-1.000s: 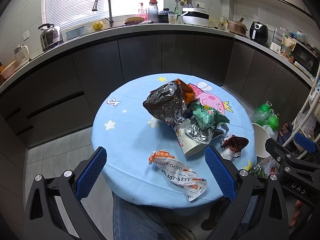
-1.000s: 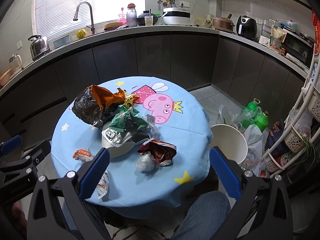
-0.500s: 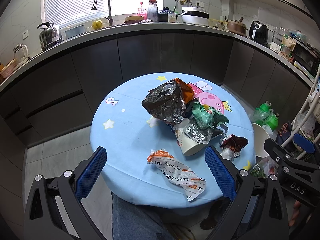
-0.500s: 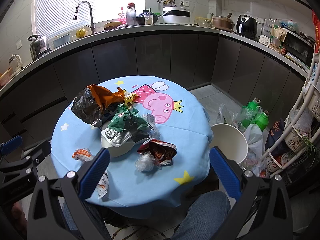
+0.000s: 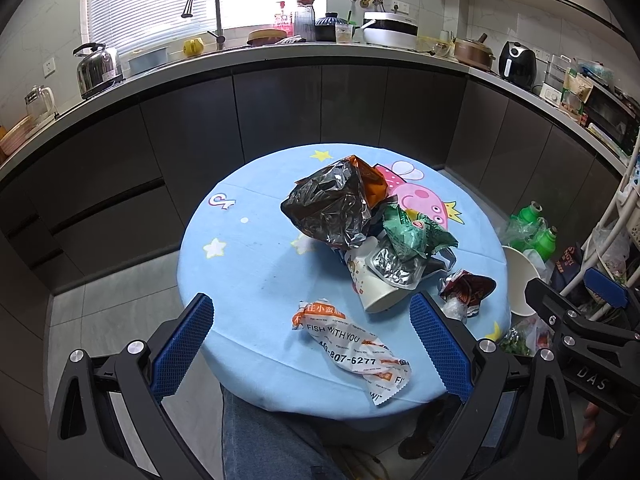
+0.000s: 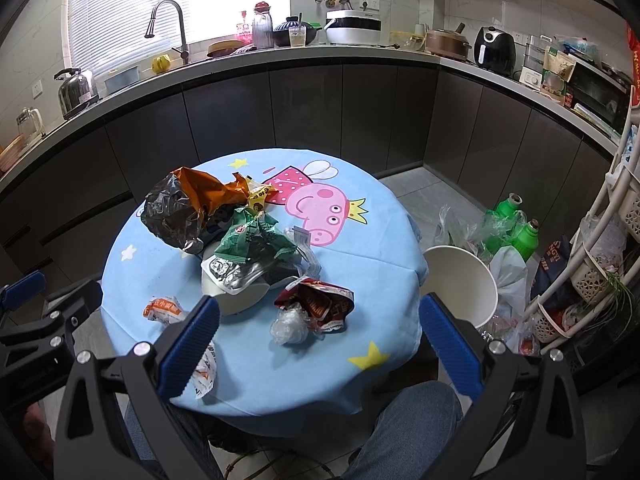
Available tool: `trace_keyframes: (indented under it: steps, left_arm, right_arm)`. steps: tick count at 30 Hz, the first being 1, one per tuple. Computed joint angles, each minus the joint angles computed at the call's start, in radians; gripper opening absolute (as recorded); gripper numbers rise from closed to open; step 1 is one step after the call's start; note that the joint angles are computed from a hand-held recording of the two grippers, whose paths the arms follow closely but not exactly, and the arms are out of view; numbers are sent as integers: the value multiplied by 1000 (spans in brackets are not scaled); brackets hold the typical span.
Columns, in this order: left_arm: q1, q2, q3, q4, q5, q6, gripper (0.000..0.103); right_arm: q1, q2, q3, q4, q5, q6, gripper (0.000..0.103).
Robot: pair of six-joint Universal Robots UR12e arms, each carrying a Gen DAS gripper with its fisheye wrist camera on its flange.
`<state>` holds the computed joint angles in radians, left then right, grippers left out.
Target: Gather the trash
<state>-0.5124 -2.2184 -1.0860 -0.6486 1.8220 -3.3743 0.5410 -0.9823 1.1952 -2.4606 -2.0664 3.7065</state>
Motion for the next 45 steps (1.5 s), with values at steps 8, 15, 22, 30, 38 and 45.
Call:
trace_keyframes:
  steps: [8, 15, 22, 30, 38, 45]
  left_arm:
    - [0, -2, 5, -7, 0, -3, 94]
    - [1, -11, 19, -21, -7, -6, 94]
    - [18, -2, 3, 5, -5, 9, 94]
    - [50, 3, -36, 9, -141, 126, 94]
    - [62, -31, -5, -51, -314, 209, 86]
    - [87, -65, 38, -157, -350, 140, 75]
  right_arm:
    - [-3, 2, -3, 2, 4, -2, 100]
    - [-4, 2, 1, 0, 8, -2, 100]
    - [-19, -1, 23, -61, 78, -21, 100]
    - [-41, 7, 62, -89, 175, -81, 100]
    - [-75, 44, 36, -9, 242, -66, 99]
    - [-102, 59, 22, -29, 249, -84, 97]
